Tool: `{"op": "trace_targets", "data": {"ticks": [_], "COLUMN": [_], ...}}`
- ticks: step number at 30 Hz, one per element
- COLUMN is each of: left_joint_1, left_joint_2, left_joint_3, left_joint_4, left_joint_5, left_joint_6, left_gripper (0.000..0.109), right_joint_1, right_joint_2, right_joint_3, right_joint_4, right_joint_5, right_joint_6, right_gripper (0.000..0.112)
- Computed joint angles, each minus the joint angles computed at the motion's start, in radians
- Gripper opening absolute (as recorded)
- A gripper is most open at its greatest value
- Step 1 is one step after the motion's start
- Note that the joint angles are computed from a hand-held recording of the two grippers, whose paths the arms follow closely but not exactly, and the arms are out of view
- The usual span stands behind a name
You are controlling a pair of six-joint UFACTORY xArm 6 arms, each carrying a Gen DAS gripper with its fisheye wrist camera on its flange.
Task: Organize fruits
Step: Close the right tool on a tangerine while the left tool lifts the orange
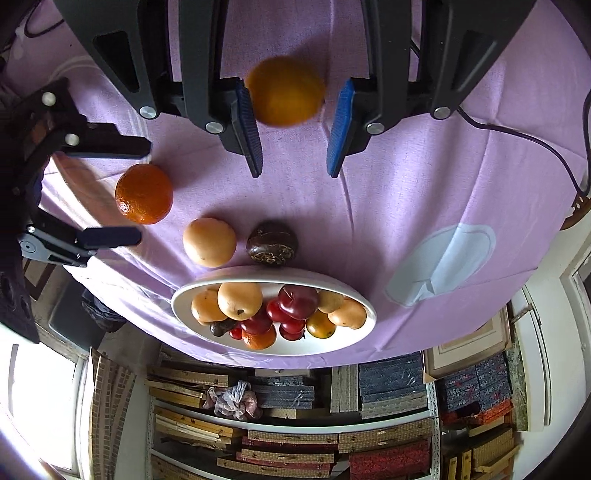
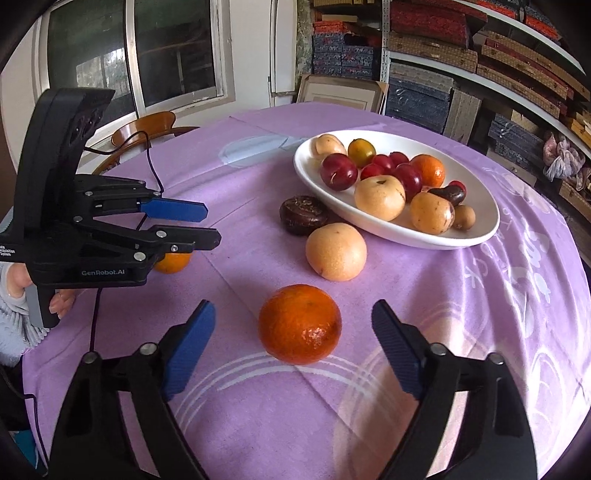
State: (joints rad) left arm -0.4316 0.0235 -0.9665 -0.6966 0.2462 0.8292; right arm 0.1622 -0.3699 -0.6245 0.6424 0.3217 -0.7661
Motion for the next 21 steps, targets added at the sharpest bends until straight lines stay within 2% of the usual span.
{"op": "trace_targets", "data": {"ticks": [4,6,9,10,11,16,21], "left_joint_1": [0.006,-0.001,-0.001,0.002,0.007,0.021,0.034], "left_joint_2": [0.003,-0.02,-0.093,-0.119,-0.138,-0.197,-0.253], "left_joint_3": [-0.003,0.041,0.106,0.128,0.147,0.228,0.287], "left_joint_4": [0.029,0.126,0.077,0.073,0.087,0.156,0.133], "left_joint_5": [0.031,-0.005,-0.007,-0.003,0.004,0.009,0.027], "left_joint_6": [-0.018,-0.074,-0.021,-0.01,-0.014,-0.061,-0.043], "left_gripper": [0.039,0.038,0.038,0.038,0.039,0.04,0.04], "right_joint_1": [-0.004,-0.003,-0.004,-0.005,-0.005,-0.012,-0.011], "right_joint_2": [0.014,0.013,0.015,0.017,0.016,0.023,0.023], "right_joint_3": [-0.012,-0.009,-0.012,-0.013,-0.014,-0.023,-0.022], "right_joint_4": [0.006,0.017,0.022,0.025,0.019,0.005,0.009], "right_joint_5": [0.021,0.018,0.03,0.034,0.04,0.069,0.07], "right_joint_6": [-0.001,-0.011,-0.016,-0.018,-0.011,0.006,0.006], "right_gripper": [0.071,0.071,0.069,0.065,0.06,0.047,0.046]}}
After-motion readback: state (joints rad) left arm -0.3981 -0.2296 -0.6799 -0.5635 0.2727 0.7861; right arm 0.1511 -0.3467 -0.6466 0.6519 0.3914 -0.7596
